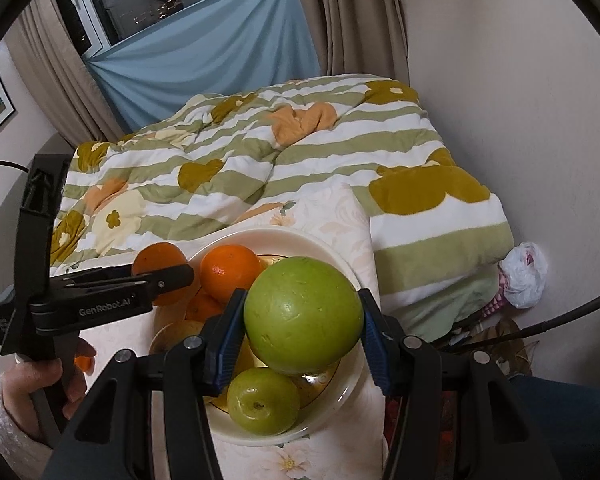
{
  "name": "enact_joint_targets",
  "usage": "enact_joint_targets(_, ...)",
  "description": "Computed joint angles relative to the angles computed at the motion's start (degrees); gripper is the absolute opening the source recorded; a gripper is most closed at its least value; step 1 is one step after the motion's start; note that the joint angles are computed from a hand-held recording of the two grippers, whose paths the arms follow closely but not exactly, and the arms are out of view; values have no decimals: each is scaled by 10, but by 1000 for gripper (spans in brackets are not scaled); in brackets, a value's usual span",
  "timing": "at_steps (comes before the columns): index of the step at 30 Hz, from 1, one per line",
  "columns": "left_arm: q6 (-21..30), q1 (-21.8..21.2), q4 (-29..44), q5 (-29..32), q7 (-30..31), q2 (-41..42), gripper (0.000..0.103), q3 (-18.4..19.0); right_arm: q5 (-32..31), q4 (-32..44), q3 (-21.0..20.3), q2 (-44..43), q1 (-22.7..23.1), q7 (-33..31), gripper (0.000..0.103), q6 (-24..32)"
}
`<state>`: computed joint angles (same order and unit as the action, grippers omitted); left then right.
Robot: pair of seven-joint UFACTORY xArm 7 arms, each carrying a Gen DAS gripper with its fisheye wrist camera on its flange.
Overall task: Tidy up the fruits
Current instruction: 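Carry the orange onto the plate and open the left tool while the right tool carries the green apple, then lower the green apple onto the plate and open the right tool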
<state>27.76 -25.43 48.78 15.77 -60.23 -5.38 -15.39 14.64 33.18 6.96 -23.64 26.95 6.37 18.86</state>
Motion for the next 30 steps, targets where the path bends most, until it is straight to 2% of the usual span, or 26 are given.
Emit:
enact_joint_targets(3, -15, 2, -6, 10, 1, -6, 68, 0, -1, 2, 0, 4, -2, 1, 50, -1)
enact_joint_targets(4, -20, 3, -7, 14, -1, -6, 73, 0, -2, 2, 1, 5, -3, 3, 50, -1)
enact_joint_targets(5, -20, 5, -5, 19, -4, -6, 87, -2, -1, 3, 0, 6, -2, 3, 50, 0)
enact_joint_targets(7, -14, 9, -1, 42, -23, -8, 102, -6, -2, 3, 0, 7, -4, 3, 50, -1)
enact_joint_targets(9, -19, 10, -3, 46, -26, -12, 102, -6, -1, 3, -2, 7, -3, 1, 50, 0)
enact_joint_targets(14, 6, 13, -1, 50, -33, -29, 102, -10, 6, 7, -10, 7, 3, -17, 50, -1)
enact_joint_targets(19, 55, 18, -8, 55, -53, -67, 102, -21, 28, 16, -25, 14, 20, -59, 50, -6)
enact_joint_targets(25, 116, 26, -38, 55, -89, -137, 102, -45, 79, 35, -46, 35, 55, -153, 50, -14)
enact_joint_targets(30, 158, 27, -70, 40, -111, -196, 102, -64, 150, 55, -63, 68, 86, -263, 50, -10)
